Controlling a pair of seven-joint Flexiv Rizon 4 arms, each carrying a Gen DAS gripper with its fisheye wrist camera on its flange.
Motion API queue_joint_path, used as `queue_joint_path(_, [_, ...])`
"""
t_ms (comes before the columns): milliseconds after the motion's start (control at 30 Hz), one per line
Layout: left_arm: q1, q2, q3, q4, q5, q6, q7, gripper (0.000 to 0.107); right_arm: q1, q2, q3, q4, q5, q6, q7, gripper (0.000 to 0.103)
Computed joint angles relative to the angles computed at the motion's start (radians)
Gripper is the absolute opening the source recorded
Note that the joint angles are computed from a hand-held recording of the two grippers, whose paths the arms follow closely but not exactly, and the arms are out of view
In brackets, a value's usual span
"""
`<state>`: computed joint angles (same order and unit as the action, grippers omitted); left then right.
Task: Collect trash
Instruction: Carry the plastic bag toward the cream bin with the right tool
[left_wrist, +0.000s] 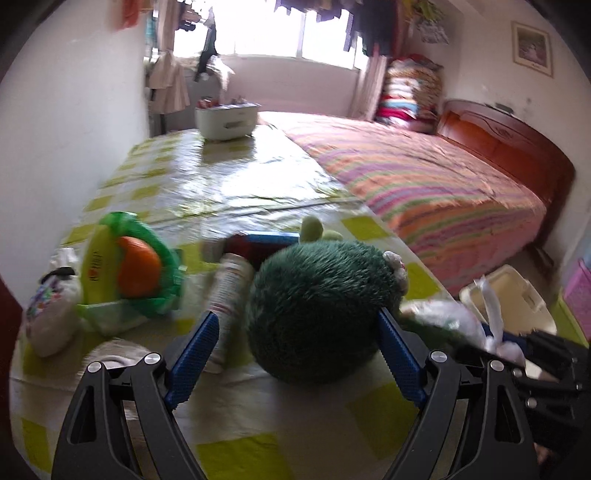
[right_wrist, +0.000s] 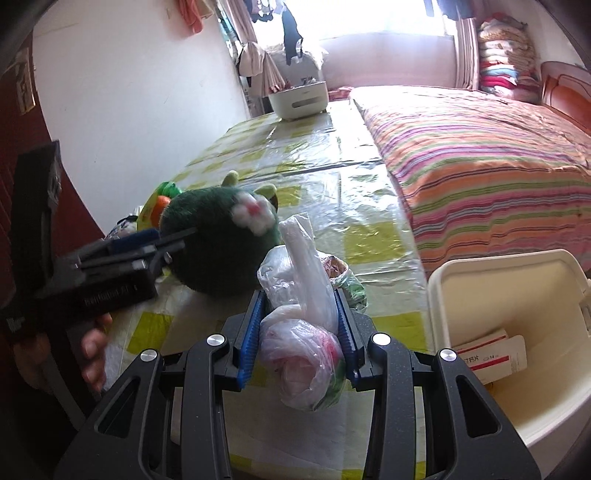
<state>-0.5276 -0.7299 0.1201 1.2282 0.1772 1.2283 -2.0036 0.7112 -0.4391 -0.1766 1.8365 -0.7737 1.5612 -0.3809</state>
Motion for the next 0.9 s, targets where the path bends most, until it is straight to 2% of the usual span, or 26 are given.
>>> queue_joint_path(67, [0.013, -0.009, -0.033, -0.004, -0.016, -0.001, 0.033, 0.082, 0.008, 0.004, -0.013, 0.007, -0.005, 0.006, 0.011, 0.036])
queue_joint_path(200, [0.015, -0.03, -0.052, -0.013, -0.044, 0.017, 0.05, 0.082, 0.052, 0.016, -0.081, 0.033, -0.036, 0.037, 0.064, 0.036])
queue_joint_path(267, [0.023, -0.04, -0.071, -0.009, -0.073, 0.046, 0.072, 0.068, 0.089, 0.025, -0.138, 0.05, -0.059, 0.059, 0.104, 0.036])
queue_joint_path(333, [0.003, -0.046, -0.04, -0.021, -0.063, 0.048, 0.052, 0.064, 0.115, 0.024, -0.186, 0.057, -0.068, 0.08, 0.127, 0.036])
queue_joint_path(500, [-0.041, -0.05, 0.019, -0.031, -0.029, 0.06, 0.021, 0.058, 0.297, 0.035, -0.435, 0.127, -0.055, 0.165, 0.191, 0.036])
queue_joint_path(567, [-0.051, -0.05, 0.033, -0.031, -0.018, 0.068, 0.006, 0.058, 0.385, 0.033, -0.545, 0.159, -0.019, 0.2, 0.196, 0.036])
queue_joint_path(667, [-0.051, -0.046, 0.033, -0.021, -0.012, 0.091, -0.007, 0.058, 0.482, 0.019, -0.664, 0.189, 0.051, 0.235, 0.181, 0.036])
queue_joint_path(767, [-0.053, -0.043, 0.031, -0.02, -0.014, 0.103, -0.007, 0.058, 0.529, 0.009, -0.718, 0.204, 0.113, 0.246, 0.158, 0.036])
queue_joint_path(900, [-0.062, -0.044, 0.03, -0.03, -0.014, 0.119, 0.0, 0.058, 0.557, 0.004, -0.745, 0.218, 0.179, 0.244, 0.12, 0.036])
